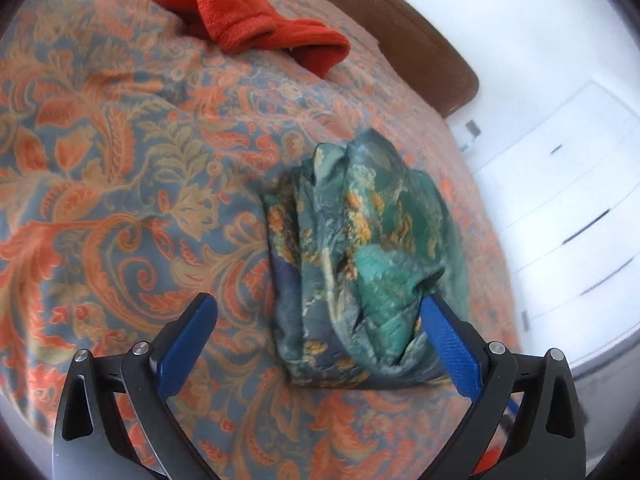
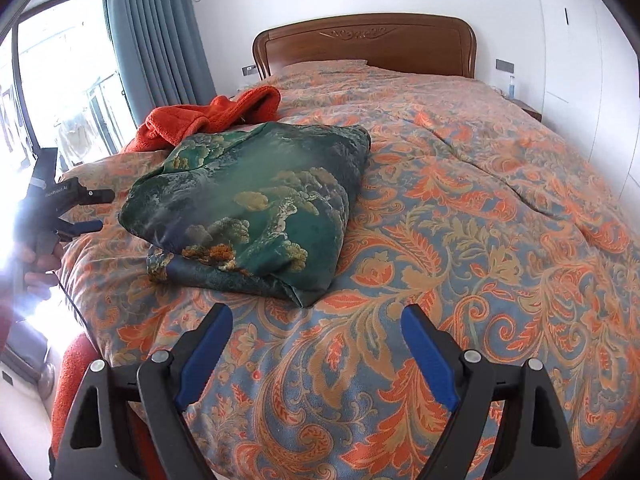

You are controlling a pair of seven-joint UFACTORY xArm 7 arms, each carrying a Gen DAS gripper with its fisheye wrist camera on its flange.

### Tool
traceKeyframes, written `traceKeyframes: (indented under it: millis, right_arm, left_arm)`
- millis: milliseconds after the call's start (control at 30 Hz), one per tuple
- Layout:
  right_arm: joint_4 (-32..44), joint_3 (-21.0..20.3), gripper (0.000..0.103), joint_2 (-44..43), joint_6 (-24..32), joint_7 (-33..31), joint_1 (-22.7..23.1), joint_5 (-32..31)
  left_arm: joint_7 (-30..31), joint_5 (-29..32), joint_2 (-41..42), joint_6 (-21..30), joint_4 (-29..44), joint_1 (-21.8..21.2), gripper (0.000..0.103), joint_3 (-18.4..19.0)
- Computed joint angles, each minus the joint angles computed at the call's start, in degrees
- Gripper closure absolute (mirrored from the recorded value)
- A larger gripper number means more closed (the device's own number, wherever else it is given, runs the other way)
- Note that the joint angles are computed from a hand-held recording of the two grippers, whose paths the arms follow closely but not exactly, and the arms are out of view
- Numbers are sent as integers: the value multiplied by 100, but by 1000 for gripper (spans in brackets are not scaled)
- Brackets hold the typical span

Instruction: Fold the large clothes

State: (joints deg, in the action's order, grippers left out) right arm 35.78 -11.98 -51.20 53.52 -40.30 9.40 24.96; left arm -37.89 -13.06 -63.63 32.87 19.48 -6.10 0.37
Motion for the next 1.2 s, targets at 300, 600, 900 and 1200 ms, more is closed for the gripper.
traceKeyframes:
  millis: [300, 600, 900, 1200]
  right_arm:
    - [1330, -427, 13, 1953, 551, 401, 216, 1210]
    - [2945, -477, 13, 4351, 1731, -347, 250, 2601]
    - [3725, 465, 15, 5569, 1670, 236, 193, 2437]
    - [2495, 1216, 36, 3832, -162, -1235, 250, 2012]
  left_arm:
    - [1874, -1242, 2467, -1055, 817, -1676, 0, 1486]
    - [3059, -2708, 3451, -1409, 996, -2289, 0, 1996]
    - [3511, -3505, 4479, -1210, 1821, -2161, 21, 1669]
    - [2708, -2776, 4167, -1534, 2003, -1261, 47, 407]
